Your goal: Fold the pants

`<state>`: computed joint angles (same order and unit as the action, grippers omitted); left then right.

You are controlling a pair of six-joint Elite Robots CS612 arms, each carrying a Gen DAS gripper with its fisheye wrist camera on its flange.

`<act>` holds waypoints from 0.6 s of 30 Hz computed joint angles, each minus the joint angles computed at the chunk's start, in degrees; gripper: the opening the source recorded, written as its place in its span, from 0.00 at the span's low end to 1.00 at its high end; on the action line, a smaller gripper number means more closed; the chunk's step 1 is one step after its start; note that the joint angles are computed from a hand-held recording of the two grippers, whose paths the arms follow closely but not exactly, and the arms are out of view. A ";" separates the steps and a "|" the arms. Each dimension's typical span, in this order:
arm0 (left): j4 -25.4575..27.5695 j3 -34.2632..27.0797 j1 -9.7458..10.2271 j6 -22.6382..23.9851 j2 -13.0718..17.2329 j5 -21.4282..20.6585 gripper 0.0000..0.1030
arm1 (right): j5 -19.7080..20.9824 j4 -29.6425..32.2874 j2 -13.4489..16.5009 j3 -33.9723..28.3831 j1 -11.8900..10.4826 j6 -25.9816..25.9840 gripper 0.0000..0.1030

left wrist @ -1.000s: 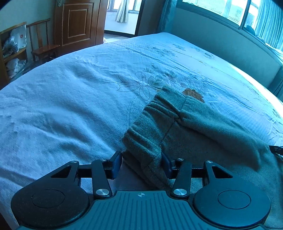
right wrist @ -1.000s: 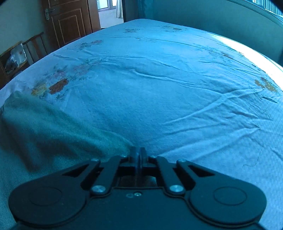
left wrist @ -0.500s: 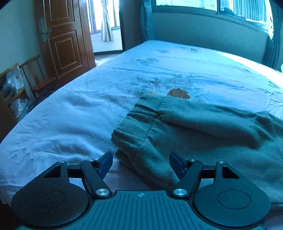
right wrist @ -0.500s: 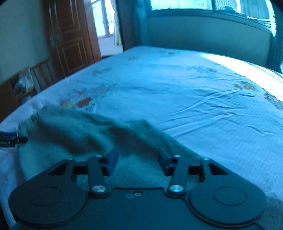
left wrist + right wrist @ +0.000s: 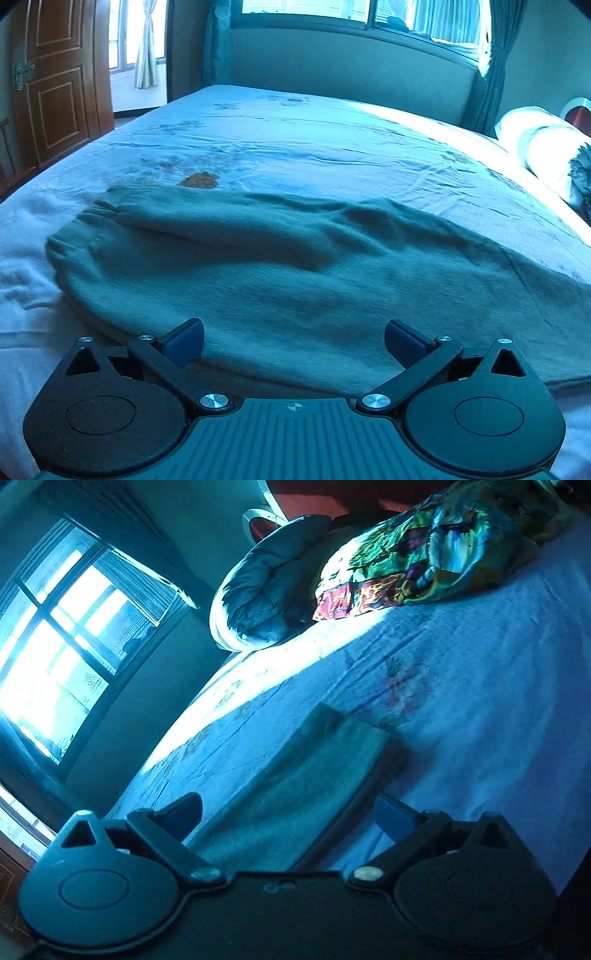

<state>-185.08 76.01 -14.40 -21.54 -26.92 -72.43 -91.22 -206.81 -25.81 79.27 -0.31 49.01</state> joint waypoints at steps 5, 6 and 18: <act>0.32 -0.36 -2.05 0.29 0.11 -2.38 1.00 | 1.04 -1.34 2.37 -0.85 -1.65 6.29 0.70; 0.84 -0.52 -2.32 -0.12 0.10 -2.70 1.00 | 2.56 -1.39 2.91 -1.37 -2.00 7.78 0.69; 10.96 -10.70 -8.89 -0.81 4.10 -5.67 1.00 | 7.28 0.33 4.23 -3.59 -2.64 9.32 0.27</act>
<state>-174.12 65.30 -23.29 -22.35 -22.82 -78.10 -83.94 -206.48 -21.58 75.68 -2.95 58.33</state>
